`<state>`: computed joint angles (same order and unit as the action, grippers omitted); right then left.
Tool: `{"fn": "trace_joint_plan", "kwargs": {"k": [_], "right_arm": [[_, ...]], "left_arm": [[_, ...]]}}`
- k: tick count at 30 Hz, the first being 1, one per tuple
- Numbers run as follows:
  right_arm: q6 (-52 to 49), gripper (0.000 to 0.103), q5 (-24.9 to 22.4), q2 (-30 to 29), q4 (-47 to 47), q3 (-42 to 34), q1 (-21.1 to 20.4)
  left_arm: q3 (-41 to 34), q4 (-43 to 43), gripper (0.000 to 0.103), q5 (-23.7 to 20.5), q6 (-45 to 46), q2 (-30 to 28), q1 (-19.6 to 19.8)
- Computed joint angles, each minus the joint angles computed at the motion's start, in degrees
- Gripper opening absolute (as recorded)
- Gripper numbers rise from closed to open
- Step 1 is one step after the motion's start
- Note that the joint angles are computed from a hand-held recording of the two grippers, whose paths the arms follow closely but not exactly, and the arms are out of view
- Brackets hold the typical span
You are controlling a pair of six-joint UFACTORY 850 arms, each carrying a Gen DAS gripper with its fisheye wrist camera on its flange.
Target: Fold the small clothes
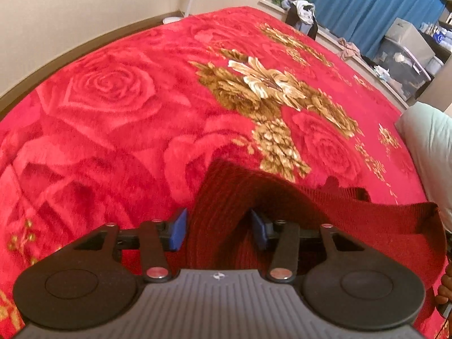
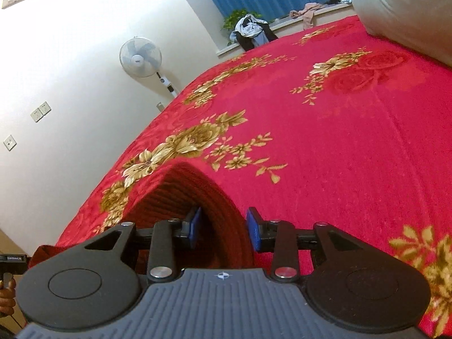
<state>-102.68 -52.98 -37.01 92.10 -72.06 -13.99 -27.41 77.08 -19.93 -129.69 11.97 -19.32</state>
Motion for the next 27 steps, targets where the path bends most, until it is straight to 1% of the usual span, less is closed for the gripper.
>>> {"fn": "trace_joint_plan", "kwargs": {"k": [1,2,3,5,6,7,9,10,13,15,16,19,20,21,22,23,24,25,27], "right_arm": [[-0.09,0.037,0.03,-0.09,0.32,-0.06,0.07],[0.03,0.037,0.24,-0.21,0.38,-0.24,0.22],[0.08,0.034,0.66,-0.25,0.38,-0.38,0.41],[-0.01,0.017,2.5,-0.25,-0.09,-0.7,1.01],[-0.44,0.011,2.85,-0.27,-0.05,-0.75,1.24],[-1.95,0.011,3.19,-0.06,1.22,-0.35,1.46],[-5.17,0.01,3.66,0.65,4.9,0.64,1.7],[-5.55,0.01,3.08,0.89,6.23,0.86,1.67],[-8.81,0.01,0.75,2.02,10.4,2.2,1.72],[-10.64,0.011,1.73,2.73,11.93,2.9,2.43],[-10.43,0.016,3.01,2.81,11.71,2.83,2.83],[-7.74,0.017,7.82,2.84,7.73,2.21,3.45],[-5.91,0.019,9.39,3.13,5.62,2.14,3.44],[-2.68,0.023,11.27,3.65,2.34,2.12,3.38],[0.84,0.027,12.02,4.13,-1.65,2.17,3.06],[3.8,0.029,11.88,4.74,-5.48,2.5,2.51],[6.67,0.034,12.0,5.39,-9.19,2.88,2.15],[10.34,0.037,12.36,6.22,-13.76,3.4,1.79],[14.71,0.039,12.46,7.79,-20.02,5.16,1.12]], "left_arm": [[-0.21,0.25,0.038,0.53,-0.05,-0.43,0.48],[-0.47,-0.59,0.025,1.05,1.03,-0.91,0.94],[-0.7,-2.0,0.015,1.11,2.68,-1.32,1.25],[-0.71,-2.04,0.013,0.48,2.86,-1.2,1.36],[-0.44,-0.46,0.013,-0.46,1.22,-0.73,1.23],[-0.22,1.09,0.012,-1.89,-0.66,-0.29,0.85],[0.77,6.72,0.012,-4.08,-7.24,1.31,0.41],[1.04,8.72,0.012,-5.37,-9.38,1.8,0.06],[0.35,8.79,0.012,-10.46,-7.75,1.39,-2.01],[-0.32,7.27,0.012,-12.59,-5.64,0.61,-2.81],[-0.58,6.24,0.012,-12.48,-4.67,0.3,-2.68],[-0.12,5.06,0.015,-7.94,-3.75,0.77,-1.08],[0.29,4.28,0.02,-7.46,-3.4,1.27,-1.2],[0.64,2.88,0.036,-7.42,-2.49,1.8,-1.65],[1.25,1.86,0.042,-6.81,-2.13,2.58,-2.01],[1.98,1.0,0.049,-5.21,-1.7,3.59,-2.13],[2.67,-1.82,0.049,-3.2,0.85,4.73,-2.25],[3.23,-4.89,0.049,-2.53,3.31,5.59,-2.97],[4.41,-14.28,0.049,-2.49,10.62,7.94,-5.27]]}}
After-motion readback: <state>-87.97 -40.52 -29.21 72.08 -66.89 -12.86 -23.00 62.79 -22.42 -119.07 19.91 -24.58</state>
